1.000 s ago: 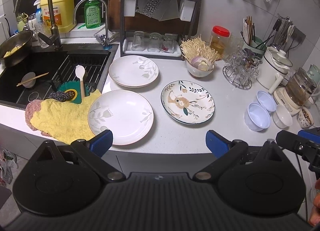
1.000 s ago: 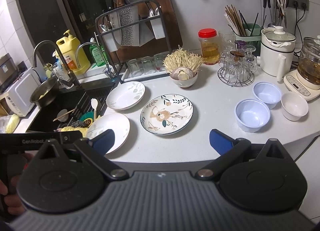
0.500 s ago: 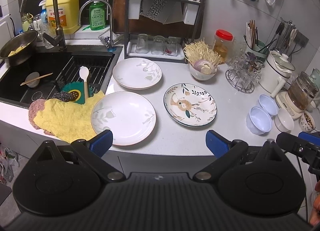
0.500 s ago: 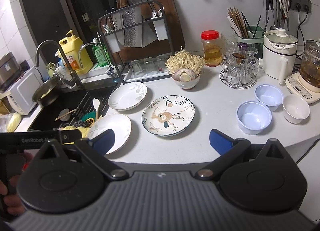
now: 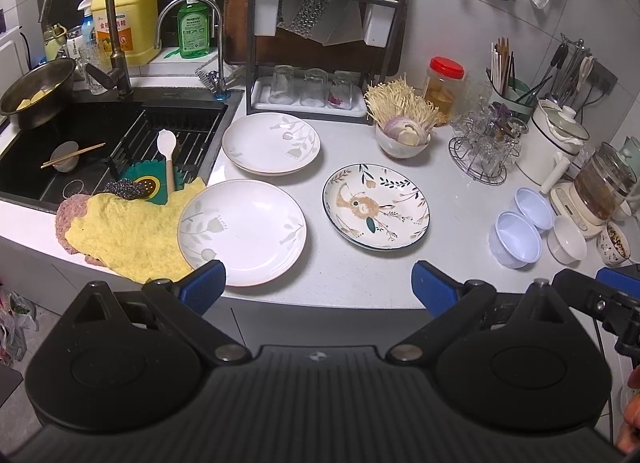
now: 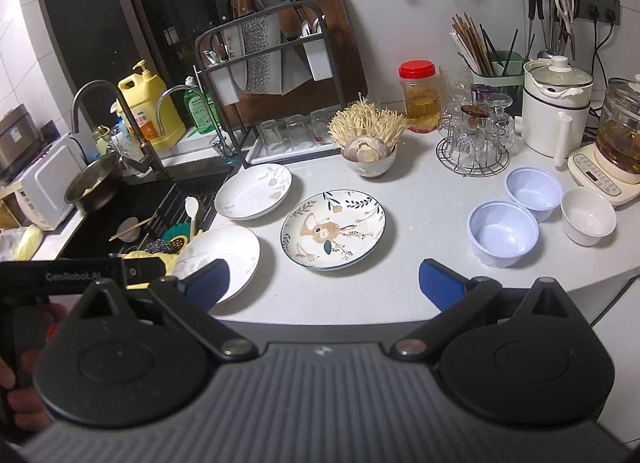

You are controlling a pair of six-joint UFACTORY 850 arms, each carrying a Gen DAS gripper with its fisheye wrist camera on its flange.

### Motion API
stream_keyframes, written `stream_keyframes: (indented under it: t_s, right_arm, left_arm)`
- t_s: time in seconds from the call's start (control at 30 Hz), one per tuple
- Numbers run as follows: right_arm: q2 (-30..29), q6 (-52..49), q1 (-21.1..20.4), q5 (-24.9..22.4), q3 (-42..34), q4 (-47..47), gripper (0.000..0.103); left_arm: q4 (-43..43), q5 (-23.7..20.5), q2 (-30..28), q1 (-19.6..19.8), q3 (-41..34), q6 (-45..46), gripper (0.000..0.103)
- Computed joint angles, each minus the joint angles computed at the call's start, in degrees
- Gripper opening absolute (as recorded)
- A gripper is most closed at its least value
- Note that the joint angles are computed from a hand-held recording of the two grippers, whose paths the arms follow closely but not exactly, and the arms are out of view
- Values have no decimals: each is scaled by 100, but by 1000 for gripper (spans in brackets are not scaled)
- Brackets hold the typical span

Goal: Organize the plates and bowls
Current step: 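Move both grippers toward the large plain white plate by the yellow cloth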

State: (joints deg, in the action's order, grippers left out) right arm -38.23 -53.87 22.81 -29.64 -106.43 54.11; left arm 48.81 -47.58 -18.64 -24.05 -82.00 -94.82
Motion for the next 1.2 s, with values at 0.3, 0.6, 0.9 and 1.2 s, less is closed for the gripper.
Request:
stream_keyframes:
  t_s: [0.3, 0.6, 0.9, 1.2]
  right_arm:
    - [-4, -233, -71, -153, 8, 191, 103]
    - [-118, -394, -133, -79, -25, 435, 102]
    - [-363, -930, -122, -359, -285, 882, 98]
    - [-873, -483, 159, -487, -890, 563, 88]
  left_arm:
    - [-37, -64, -47, -63, -43, -40, 101]
    - [45, -112, -171, -13, -40, -351, 101]
    - [61, -268, -42, 93, 228, -690, 101]
    - [12, 488, 214, 707, 858, -558, 101]
